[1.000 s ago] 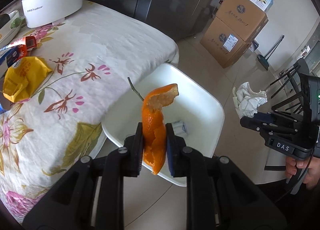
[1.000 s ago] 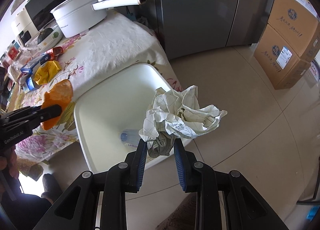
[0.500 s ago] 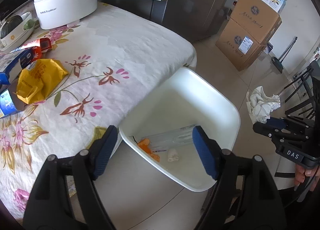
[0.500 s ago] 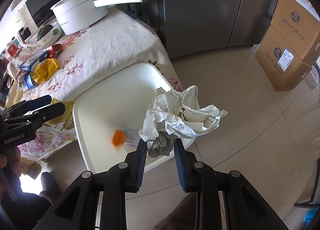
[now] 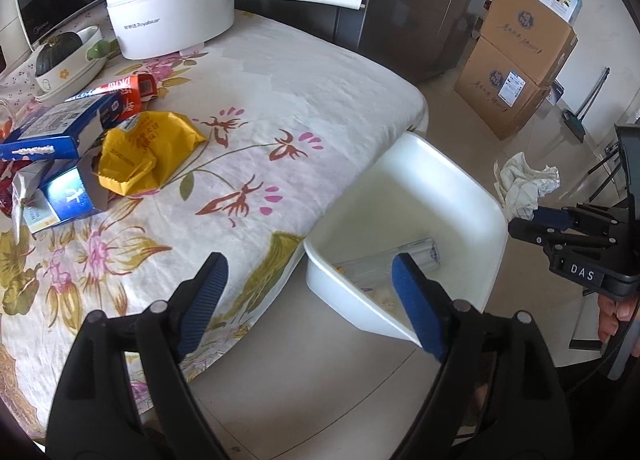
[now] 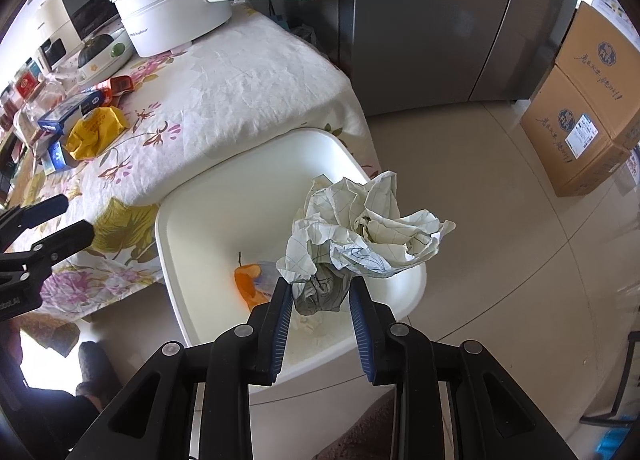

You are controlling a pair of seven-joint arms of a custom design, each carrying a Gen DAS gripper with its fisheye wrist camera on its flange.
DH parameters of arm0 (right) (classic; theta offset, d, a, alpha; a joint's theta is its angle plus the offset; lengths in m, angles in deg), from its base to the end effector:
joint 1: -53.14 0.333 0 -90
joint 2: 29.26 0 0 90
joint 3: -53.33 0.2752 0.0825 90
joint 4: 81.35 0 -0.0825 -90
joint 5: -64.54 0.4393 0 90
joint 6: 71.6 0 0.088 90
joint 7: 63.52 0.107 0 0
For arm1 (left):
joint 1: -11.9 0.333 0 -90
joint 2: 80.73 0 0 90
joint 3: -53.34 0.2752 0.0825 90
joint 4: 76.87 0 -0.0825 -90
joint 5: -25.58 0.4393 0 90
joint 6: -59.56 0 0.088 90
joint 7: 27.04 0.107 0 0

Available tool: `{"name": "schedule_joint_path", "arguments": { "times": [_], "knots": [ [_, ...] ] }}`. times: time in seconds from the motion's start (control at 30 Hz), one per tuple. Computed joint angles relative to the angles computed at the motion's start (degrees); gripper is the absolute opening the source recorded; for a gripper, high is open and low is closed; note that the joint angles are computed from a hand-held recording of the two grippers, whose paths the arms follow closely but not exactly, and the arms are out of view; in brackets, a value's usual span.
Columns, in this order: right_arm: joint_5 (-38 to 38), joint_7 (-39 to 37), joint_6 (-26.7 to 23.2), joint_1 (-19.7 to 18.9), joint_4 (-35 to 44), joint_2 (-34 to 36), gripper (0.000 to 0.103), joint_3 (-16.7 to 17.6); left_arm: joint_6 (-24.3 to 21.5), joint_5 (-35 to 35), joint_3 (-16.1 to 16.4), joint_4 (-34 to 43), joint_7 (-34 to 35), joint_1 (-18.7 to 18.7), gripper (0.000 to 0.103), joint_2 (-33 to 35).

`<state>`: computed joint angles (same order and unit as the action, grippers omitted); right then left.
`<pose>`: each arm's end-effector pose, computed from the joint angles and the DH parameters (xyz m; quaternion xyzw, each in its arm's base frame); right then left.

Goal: Collect trash
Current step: 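Open the left gripper to drop the peel while the right gripper releases the paper into the bin, then move both grippers back over the table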

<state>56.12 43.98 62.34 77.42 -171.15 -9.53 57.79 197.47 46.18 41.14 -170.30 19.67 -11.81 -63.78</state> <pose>0.6497 0.3468 0.4348 -0.7753 0.5929 -0.1254 0.1778 0.5977 -0.4133 0.4470 -0.6624 0.6996 -0.2272 0.1419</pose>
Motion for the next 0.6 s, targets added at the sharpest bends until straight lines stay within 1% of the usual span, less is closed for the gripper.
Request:
{"name": "schedule_joint_path", "arguments": {
  "times": [0.03,0.07,0.1,0.23,0.3,0.6],
  "knots": [
    [-0.31,0.55,-0.53,0.2,0.73,0.5,0.042,-0.13,0.0,0.05,0.09,-0.67,-0.12,0.1,0.084,-0.58],
    [-0.17,1.0,-1.09,0.26,1.46,0.99,0.055,-0.14,-0.02,0.05,0.13,-1.29,-0.17,0.25,0.084,-1.13],
    [0.13,1.38,-0.99,0.24,1.72,1.2,0.062,-0.12,-0.01,0.03,0.13,-1.97,-0.27,0.42,0.084,-1.72],
    [0.65,1.4,-0.93,0.35,2.72,1.8,0.065,0.07,0.16,-0.17,-0.03,-4.59,-0.46,1.31,0.085,-4.0],
    [0.51,1.6,-0.76,0.56,2.9,1.86,0.069,0.02,0.22,-0.03,-0.14,-5.88,-0.79,1.69,0.085,-5.18],
    [0.76,2.59,-1.28,1.31,5.61,3.3,0.074,0.12,0.28,0.25,-0.69,-10.71,-2.09,3.54,0.086,-9.57]
  ]
}}
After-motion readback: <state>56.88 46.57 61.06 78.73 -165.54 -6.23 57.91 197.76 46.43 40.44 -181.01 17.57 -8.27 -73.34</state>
